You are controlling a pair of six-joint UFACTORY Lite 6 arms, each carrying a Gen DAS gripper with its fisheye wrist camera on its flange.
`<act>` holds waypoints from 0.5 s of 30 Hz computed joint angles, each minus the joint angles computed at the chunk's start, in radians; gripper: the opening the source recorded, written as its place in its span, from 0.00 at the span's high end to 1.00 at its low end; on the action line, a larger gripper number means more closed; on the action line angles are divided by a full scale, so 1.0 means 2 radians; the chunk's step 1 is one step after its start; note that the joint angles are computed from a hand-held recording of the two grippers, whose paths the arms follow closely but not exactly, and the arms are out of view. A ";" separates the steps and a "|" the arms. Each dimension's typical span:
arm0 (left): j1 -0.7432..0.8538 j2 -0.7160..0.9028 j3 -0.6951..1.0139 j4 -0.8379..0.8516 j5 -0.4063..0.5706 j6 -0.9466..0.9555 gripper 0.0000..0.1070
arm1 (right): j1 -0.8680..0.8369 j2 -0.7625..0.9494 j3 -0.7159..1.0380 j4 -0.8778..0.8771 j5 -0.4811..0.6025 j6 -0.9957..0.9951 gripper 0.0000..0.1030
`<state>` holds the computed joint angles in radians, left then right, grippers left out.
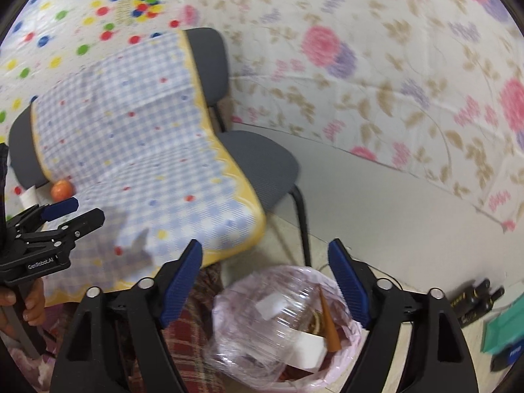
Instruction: Collect trash
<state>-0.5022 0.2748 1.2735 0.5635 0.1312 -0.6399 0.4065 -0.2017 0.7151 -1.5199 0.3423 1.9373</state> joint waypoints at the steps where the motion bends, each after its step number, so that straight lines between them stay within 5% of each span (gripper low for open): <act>1: 0.008 -0.009 -0.006 -0.003 0.002 0.003 0.17 | 0.010 0.006 0.014 0.017 0.005 -0.021 0.16; 15: 0.138 -0.176 -0.108 0.018 0.067 -0.019 0.10 | 0.125 0.135 0.289 0.244 0.045 -0.298 0.08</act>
<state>-0.2270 -0.0765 1.0572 0.6000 0.2653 -0.6782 0.6557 0.0674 1.2928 -1.0327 0.4327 1.3415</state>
